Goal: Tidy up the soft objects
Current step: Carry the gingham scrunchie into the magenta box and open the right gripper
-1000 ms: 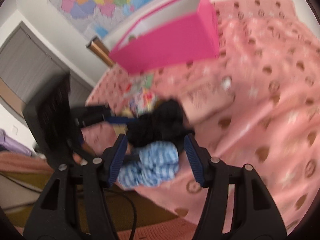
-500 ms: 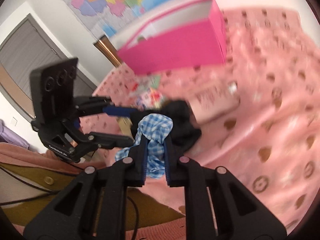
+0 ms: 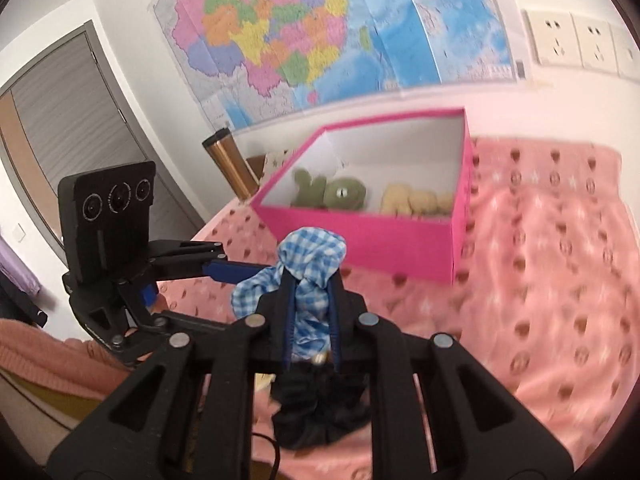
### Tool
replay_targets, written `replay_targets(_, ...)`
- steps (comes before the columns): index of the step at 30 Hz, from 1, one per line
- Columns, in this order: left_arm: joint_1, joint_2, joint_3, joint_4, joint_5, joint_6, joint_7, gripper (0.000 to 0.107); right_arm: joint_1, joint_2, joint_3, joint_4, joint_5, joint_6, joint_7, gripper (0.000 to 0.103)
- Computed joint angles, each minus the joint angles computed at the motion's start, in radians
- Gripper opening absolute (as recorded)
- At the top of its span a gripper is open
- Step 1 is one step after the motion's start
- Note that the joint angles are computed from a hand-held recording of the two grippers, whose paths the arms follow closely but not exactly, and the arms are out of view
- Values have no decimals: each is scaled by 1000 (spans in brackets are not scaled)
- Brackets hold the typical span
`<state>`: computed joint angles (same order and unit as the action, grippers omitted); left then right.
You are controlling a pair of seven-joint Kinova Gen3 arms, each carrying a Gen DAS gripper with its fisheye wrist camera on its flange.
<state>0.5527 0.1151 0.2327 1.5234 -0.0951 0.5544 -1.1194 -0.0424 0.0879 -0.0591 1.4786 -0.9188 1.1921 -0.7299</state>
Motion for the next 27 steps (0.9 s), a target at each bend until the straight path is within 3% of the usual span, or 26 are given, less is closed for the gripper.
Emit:
replay_targets(10, -15, 98, -67, -193, -70, 104, 2, 44, -49, 189, -71, -307, 101, -29, -159, 16)
replay_targets(14, -59, 148, -72, -257, -29, 145, -33, 40, -68, 262, -96, -408, 183, -29, -244, 16)
replay_targets(23, -87, 265, -106, -387, 32, 254, -46, 41, -131, 396, -107, -577, 393, -4, -432, 22)
replay_targets(27, -67, 305, -144, -430, 13, 307, 29, 56, -190, 405, -76, -588, 524, -39, -511, 35)
